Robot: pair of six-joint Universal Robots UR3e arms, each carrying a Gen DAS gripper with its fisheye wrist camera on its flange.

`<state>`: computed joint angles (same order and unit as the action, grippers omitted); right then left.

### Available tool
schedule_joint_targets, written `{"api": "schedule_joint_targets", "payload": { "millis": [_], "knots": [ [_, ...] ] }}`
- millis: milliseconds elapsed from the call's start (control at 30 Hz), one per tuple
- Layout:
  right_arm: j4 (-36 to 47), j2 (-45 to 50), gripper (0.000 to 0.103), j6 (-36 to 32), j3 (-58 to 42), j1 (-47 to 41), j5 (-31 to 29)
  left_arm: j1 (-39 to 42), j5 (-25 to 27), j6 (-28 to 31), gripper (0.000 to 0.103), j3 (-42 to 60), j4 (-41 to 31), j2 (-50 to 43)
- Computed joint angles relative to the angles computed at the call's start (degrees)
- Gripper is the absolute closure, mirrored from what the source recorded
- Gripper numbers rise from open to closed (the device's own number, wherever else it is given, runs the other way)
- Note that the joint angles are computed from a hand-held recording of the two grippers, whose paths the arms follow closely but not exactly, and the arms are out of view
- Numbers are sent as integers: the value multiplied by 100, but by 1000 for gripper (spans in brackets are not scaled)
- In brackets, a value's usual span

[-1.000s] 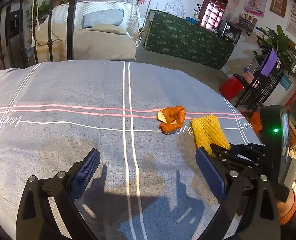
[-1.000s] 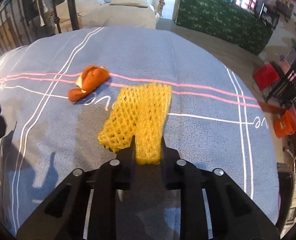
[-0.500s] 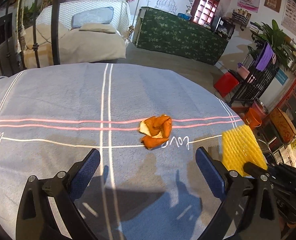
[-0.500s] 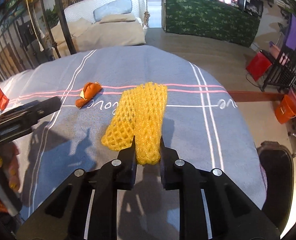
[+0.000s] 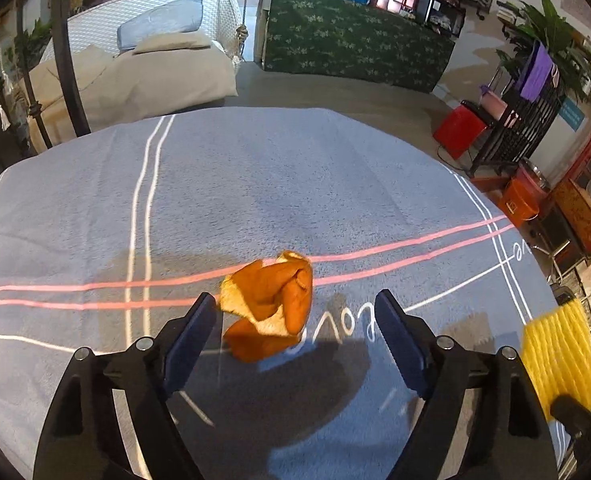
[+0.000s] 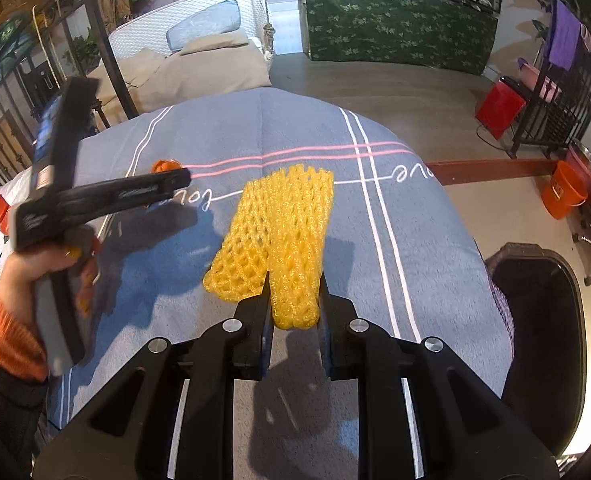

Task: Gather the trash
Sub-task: 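Grasp the yellow mesh net with the right tool while the left tool grasps the orange peel, then lift the yellow net and orange peel and carry them over the bin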

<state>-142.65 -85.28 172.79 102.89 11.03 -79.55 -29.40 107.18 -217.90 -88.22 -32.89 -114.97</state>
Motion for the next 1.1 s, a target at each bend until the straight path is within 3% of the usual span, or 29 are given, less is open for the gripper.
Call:
{"api": "schedule_joint_targets", "payload": {
  "millis": [200, 400, 800, 1033, 1100],
  "knots": [
    [9, -72, 84, 13, 67, -90, 53, -62, 135, 25, 30, 638, -496, -417],
    [33, -95, 84, 102, 108, -123, 96, -77, 468, -197, 61, 625, -678, -379],
    [2, -323, 84, 149, 297, -168, 63, -218, 575, -433, 63, 183, -312, -43],
    [-201, -588, 84, 147, 632, -219, 155, -723, 990, -723, 63, -162, -148, 376],
    [-292, -724, 84, 119, 806, -248, 174, -862, 1056, -805, 71, -250, -110, 503]
  ]
}}
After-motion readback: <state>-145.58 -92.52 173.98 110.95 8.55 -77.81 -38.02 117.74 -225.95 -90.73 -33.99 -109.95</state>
